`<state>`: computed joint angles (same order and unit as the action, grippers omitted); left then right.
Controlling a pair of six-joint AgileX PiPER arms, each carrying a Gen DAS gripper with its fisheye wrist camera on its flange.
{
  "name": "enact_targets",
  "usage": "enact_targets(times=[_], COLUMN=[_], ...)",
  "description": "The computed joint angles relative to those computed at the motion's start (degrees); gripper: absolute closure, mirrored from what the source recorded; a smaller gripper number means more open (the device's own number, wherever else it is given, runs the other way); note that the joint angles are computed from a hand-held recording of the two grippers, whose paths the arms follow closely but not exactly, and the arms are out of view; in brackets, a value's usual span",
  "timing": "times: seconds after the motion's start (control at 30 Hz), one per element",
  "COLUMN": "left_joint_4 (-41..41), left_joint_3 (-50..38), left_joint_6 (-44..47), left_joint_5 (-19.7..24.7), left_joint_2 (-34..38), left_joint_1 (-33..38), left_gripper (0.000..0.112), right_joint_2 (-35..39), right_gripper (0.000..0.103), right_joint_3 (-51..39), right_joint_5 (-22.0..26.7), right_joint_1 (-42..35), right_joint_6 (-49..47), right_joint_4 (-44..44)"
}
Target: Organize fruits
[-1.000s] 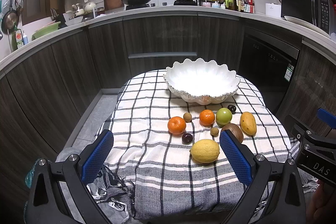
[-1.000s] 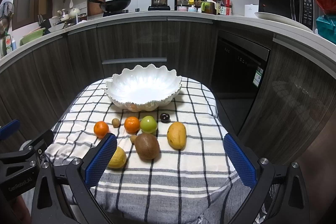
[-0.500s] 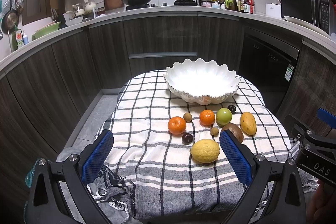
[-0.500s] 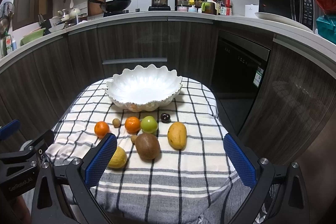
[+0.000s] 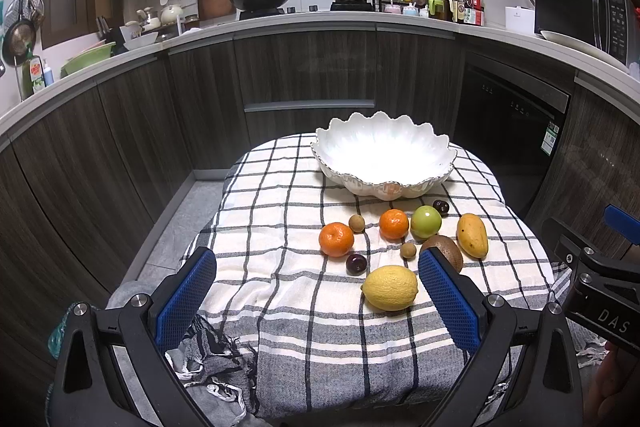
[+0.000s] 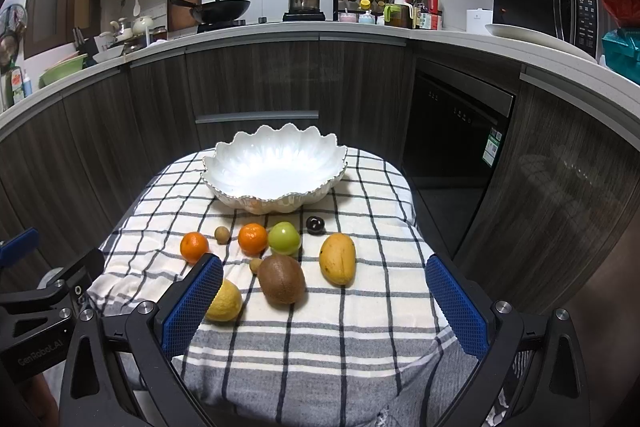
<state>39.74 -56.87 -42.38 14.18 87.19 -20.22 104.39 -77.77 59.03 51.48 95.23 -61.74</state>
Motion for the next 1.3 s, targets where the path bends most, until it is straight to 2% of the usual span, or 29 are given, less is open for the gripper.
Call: enact_targets(times=[0.93,1.3], left_joint_4=[0.6,-1.5], left_joint_3=[-0.3,-0.6], left_joint_6=[-0.7,1.9], left_joint_5=[0.8,-0.5], left_joint_2=[0.2,1.9], left_joint_1=[-0.8,-0.3], left_gripper=[0.009,0.009], right_joint_2=[0.0,0.9], right_gripper=[0.001,0.001], right_joint_3=[-0.4,-0.2], right_joint_5=[0.3,-0.8], right_joint_1=[-0.1,-1.0], right_joint_6=[-0.4,-0.2], right_joint_4=[0.4,0.7])
